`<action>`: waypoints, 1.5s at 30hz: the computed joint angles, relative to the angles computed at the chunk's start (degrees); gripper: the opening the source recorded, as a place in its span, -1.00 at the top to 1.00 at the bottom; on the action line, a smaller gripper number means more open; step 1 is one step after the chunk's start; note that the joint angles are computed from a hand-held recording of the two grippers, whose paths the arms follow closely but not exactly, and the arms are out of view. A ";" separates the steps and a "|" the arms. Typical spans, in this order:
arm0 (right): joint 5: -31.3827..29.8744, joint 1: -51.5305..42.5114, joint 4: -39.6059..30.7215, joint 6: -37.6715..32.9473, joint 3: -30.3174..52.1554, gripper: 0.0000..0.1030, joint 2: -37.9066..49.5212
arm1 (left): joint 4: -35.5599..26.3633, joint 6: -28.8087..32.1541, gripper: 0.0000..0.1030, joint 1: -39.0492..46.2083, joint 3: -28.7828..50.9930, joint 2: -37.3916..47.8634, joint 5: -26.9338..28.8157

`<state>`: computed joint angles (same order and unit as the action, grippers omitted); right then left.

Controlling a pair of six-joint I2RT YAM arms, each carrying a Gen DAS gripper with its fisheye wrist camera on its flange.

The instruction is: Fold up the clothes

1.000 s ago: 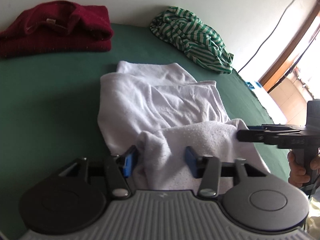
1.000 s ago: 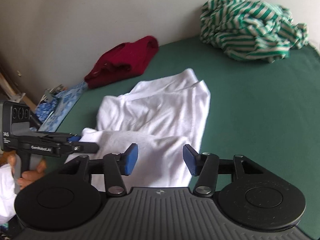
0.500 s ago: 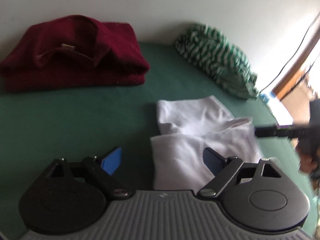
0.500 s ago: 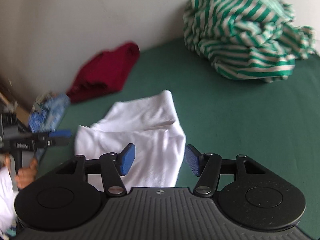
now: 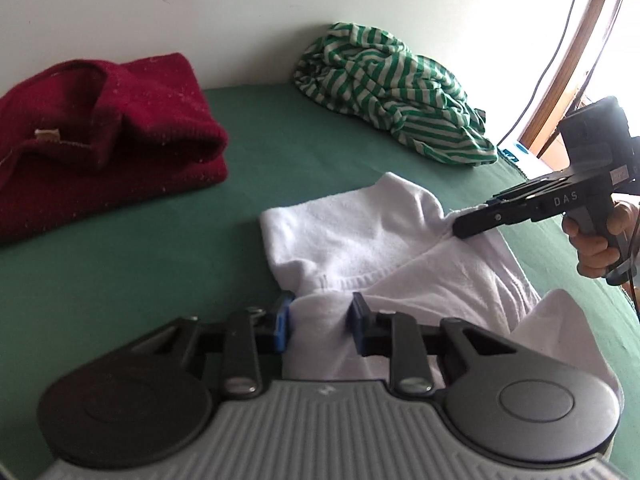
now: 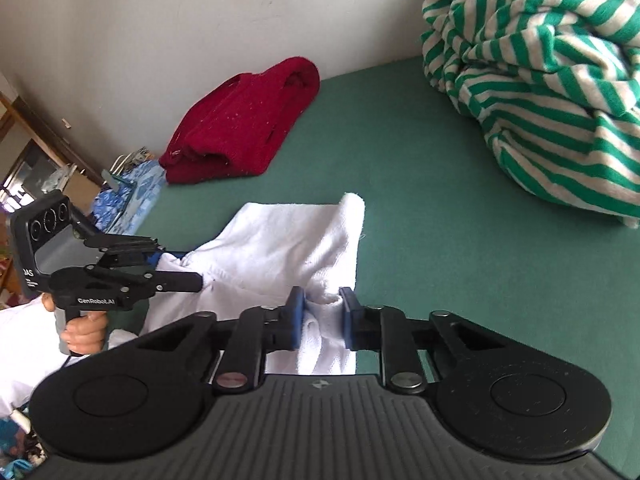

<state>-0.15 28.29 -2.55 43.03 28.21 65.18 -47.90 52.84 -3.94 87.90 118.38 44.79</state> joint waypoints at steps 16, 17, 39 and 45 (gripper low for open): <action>21.76 26.33 -23.68 2.81 12.72 0.75 -17.87 | -13.76 20.89 0.66 14.03 -11.18 -25.17 11.34; 25.06 30.92 -26.25 3.97 14.51 0.75 -18.04 | -19.23 27.57 0.66 16.50 -11.19 -25.90 11.78; 52.81 57.95 -49.87 51.22 27.65 -0.06 12.17 | -1.10 17.65 -0.52 13.30 -27.80 -35.44 3.16; 42.20 46.35 -32.30 32.09 19.26 -0.07 2.72 | -9.52 11.15 -0.54 5.71 -14.17 -20.80 -2.13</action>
<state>42.05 74.64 -34.85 75.12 47.47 67.90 -57.42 63.99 1.76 73.73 97.58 42.66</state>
